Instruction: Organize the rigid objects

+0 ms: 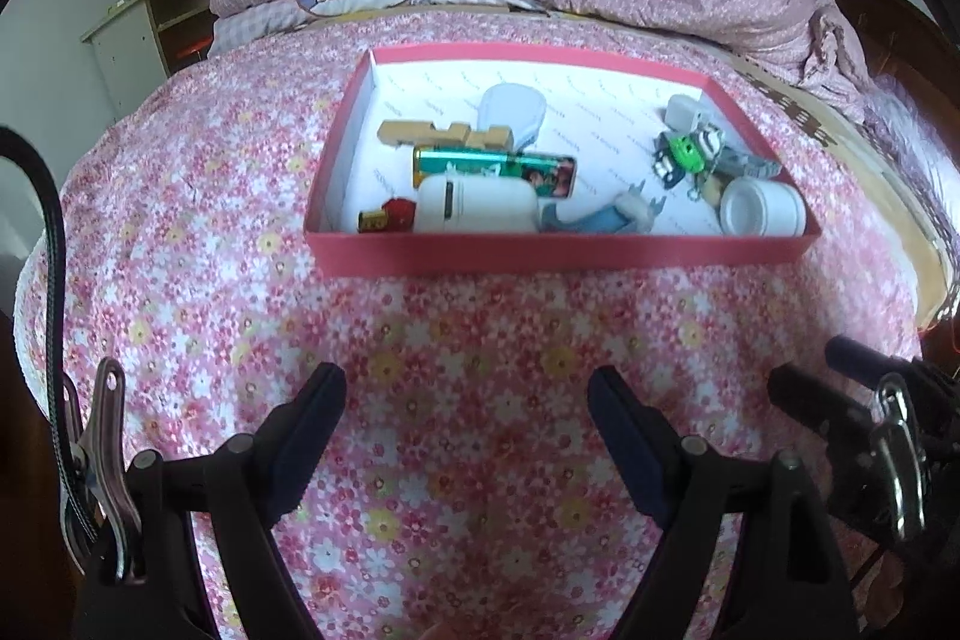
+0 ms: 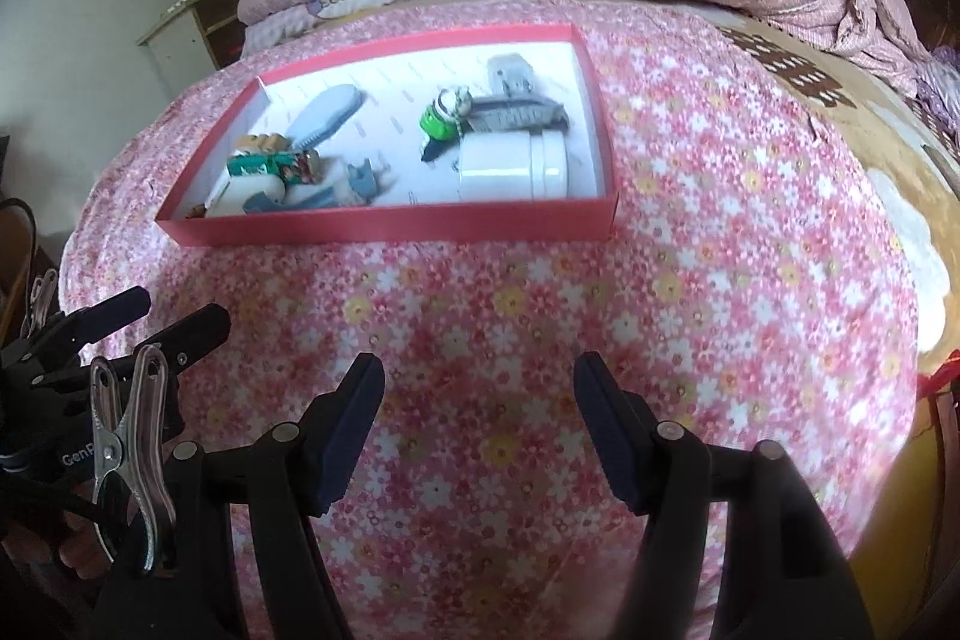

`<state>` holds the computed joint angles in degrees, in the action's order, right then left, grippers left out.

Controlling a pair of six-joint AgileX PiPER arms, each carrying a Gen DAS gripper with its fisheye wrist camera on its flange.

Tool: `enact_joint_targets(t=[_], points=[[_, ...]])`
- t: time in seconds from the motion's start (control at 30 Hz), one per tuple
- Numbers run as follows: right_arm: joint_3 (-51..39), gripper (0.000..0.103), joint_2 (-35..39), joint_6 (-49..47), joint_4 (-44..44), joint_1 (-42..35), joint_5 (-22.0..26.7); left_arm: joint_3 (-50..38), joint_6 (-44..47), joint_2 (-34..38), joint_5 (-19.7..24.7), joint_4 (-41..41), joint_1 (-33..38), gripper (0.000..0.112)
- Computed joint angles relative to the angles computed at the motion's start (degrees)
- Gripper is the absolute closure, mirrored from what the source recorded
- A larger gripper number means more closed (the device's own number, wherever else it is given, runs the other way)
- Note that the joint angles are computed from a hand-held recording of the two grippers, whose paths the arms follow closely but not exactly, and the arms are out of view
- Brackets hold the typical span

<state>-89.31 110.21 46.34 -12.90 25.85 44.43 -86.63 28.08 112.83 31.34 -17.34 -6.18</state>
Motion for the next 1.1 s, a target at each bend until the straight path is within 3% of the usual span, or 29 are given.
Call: enact_joint_targets(t=[0.33,1.1], points=[[-0.89,0.036,1.69,1.57,-2.04,0.71,2.03,-1.94,-3.53,2.58,1.65,2.50,0.14,0.026],[-2.14,0.030,3.37,6.10,-7.52,3.20,3.65,-0.07,-3.19,1.87,-0.30,2.47,-0.05,0.023]])
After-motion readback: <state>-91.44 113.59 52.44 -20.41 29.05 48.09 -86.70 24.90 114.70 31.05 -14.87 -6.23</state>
